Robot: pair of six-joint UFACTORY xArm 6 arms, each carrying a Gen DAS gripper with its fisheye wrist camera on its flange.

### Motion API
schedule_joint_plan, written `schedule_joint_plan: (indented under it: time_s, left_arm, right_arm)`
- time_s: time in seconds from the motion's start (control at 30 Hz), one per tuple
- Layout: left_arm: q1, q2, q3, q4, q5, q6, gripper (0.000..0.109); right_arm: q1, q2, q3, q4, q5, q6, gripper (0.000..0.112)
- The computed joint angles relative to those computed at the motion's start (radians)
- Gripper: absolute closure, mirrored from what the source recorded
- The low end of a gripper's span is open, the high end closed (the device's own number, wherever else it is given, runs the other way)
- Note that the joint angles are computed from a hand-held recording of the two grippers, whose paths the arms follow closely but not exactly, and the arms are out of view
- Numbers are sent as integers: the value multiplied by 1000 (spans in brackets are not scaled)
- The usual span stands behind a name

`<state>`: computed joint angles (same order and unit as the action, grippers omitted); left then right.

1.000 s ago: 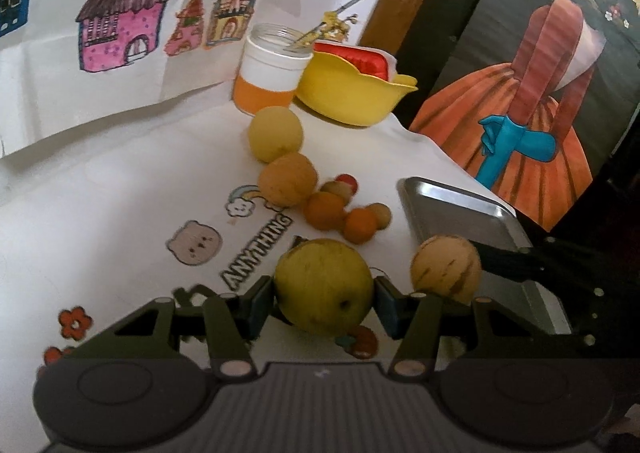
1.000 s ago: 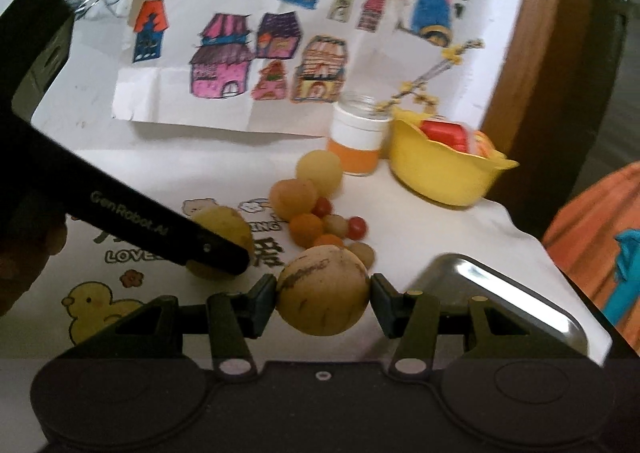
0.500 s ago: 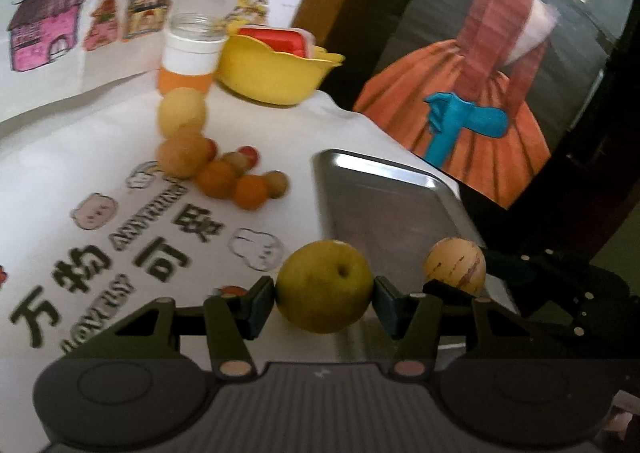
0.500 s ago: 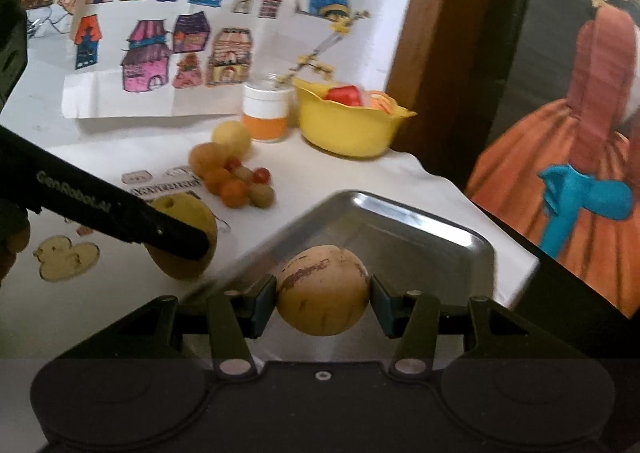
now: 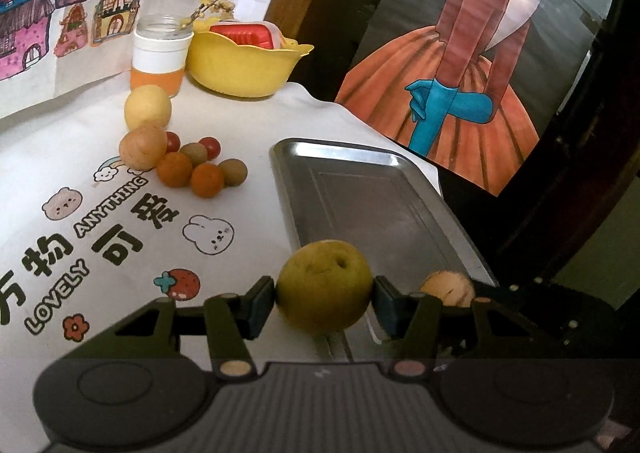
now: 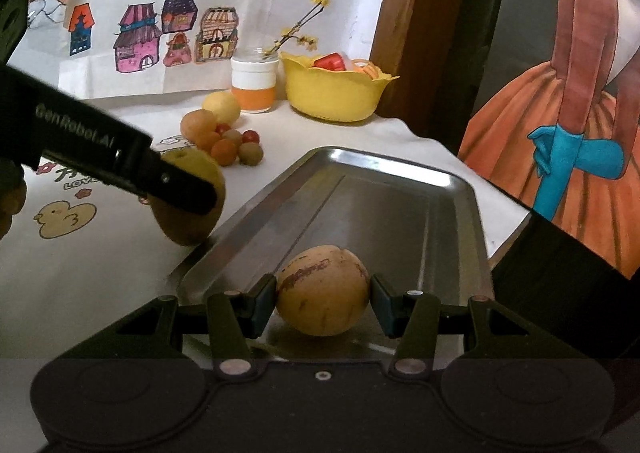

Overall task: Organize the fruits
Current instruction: 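Carry the pear with the left tool while the right tool carries the brown fruit over the metal tray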

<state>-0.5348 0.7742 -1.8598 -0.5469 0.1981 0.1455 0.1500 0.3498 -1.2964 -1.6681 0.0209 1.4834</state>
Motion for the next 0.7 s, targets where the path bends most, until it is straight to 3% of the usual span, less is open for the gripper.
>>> schedule_joint_plan:
  time_s: [0.3, 0.37, 0.4, 0.57, 0.7]
  left_arm:
    - [-19, -2, -19, -86, 8, 84, 53]
    - [-31, 4, -33, -177, -2, 186, 71]
    - [-34, 8, -45, -215, 3, 229, 73]
    - [-47, 38, -99, -199, 29, 242, 73]
    - [-47, 43, -92, -181, 40, 206, 71]
  right_arm:
    - [9, -8, 3, -57, 2, 67, 59]
    - [11, -17, 16, -34, 22, 42, 59]
    - [9, -17, 14, -50, 15, 60, 59]
    - [8, -22, 22, -44, 13, 67, 59]
    - [12, -22, 14, -137, 11, 173, 56]
